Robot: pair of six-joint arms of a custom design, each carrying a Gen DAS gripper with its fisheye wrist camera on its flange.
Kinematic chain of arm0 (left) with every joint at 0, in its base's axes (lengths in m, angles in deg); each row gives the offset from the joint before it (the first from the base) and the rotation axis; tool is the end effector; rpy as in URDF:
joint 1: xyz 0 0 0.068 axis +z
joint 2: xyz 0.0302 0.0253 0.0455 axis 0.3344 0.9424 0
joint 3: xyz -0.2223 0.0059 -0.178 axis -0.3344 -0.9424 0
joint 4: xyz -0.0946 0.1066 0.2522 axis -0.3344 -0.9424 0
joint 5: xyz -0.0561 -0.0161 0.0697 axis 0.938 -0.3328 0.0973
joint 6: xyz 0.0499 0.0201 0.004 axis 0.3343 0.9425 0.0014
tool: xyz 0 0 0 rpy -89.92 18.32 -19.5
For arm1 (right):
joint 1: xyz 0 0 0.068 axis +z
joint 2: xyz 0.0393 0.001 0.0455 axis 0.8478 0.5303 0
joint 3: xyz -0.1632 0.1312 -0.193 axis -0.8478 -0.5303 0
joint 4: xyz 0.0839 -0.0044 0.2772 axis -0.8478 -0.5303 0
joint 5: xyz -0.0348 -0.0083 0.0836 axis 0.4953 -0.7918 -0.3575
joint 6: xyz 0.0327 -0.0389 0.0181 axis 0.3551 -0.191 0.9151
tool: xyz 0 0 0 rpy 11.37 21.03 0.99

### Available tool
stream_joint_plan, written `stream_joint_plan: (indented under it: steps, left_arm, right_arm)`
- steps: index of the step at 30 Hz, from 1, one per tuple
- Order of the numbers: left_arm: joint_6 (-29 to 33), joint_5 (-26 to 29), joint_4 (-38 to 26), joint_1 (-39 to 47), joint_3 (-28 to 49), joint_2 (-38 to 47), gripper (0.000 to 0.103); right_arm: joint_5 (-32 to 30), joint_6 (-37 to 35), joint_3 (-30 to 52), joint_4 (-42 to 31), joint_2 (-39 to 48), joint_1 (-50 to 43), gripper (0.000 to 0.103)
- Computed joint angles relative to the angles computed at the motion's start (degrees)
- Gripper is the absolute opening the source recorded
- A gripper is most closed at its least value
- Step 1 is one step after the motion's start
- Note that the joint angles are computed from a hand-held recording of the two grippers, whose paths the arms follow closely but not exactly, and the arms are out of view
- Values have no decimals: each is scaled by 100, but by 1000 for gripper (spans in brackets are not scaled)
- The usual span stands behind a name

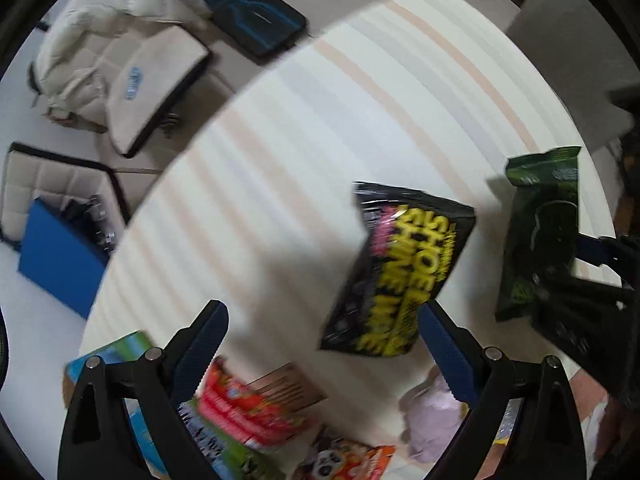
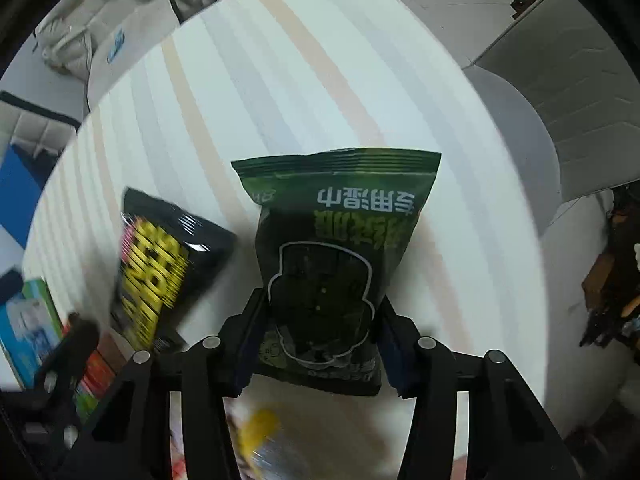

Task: Organize soft objects
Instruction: 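Grasp the black shoe shine wipe pack with the left tool while the right grasps the green pack, then place both packs into the box beside the others and open both tools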

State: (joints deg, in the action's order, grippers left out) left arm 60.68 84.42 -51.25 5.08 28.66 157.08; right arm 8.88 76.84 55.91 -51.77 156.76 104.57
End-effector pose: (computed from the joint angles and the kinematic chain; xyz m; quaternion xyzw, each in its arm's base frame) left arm 0.4190 -0.1045 0.1920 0.7572 0.6494 0.0688 0.0147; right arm 0.2744 0.2924 0.1605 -0.6731 -0.7371 -0.0565 0.0222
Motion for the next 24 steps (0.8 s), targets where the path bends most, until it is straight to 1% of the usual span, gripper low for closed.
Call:
stream_joint_plan:
  steps: [3,6,7,8,9,10,11,15,17,18,21,22,24]
  left_arm:
    - [37,-299,325,-191,-543,-55,97]
    - [151,-544,705,-335,-1059,-132,97]
    - [154,-582,791,-357,-1165,-153,94]
    - [147,-583,816,-357,-1176,-133,80]
    - [28,-584,624,-356,-1082,-68,75]
    - [-153,-566,294,-361,-863,57,59]
    - [-346,-589,46,-361,-688,159,50]
    - [-577,-487,18,-264,-646,169,45]
    - [-628,-416,79,-183,-703,115,43]
    - [-657,-387,84,-141,-679,122,43]
    - [-771,-282,30,36,-596,123,41]
    - [-818,-235,-80,107,-494,149,40]
    - [-931,-63,-635,377,67,327,40]
  right_arm:
    - [-92,56,-368,344,-222,175,55]
    - [-29,230,-620,454,-386,326,70]
    - [8,335,-723,543,-431,381,71]
    - [47,428,-832,644,-487,420,71]
    - [55,456,-1090,758,-667,405,71]
    - [66,533,-1172,868,-685,424,71]
    - [90,591,-1219,883,-714,450,73]
    - [-26,554,-953,730,-436,334,72]
    - [-140,537,-705,461,-266,305,68]
    - [-138,495,-525,281,-167,293,61]
    - [-142,402,-247,21,-33,242,46]
    - [-127,390,-176,-40,-15,239,39]
    - [-20,410,160,-239,77,298,37]
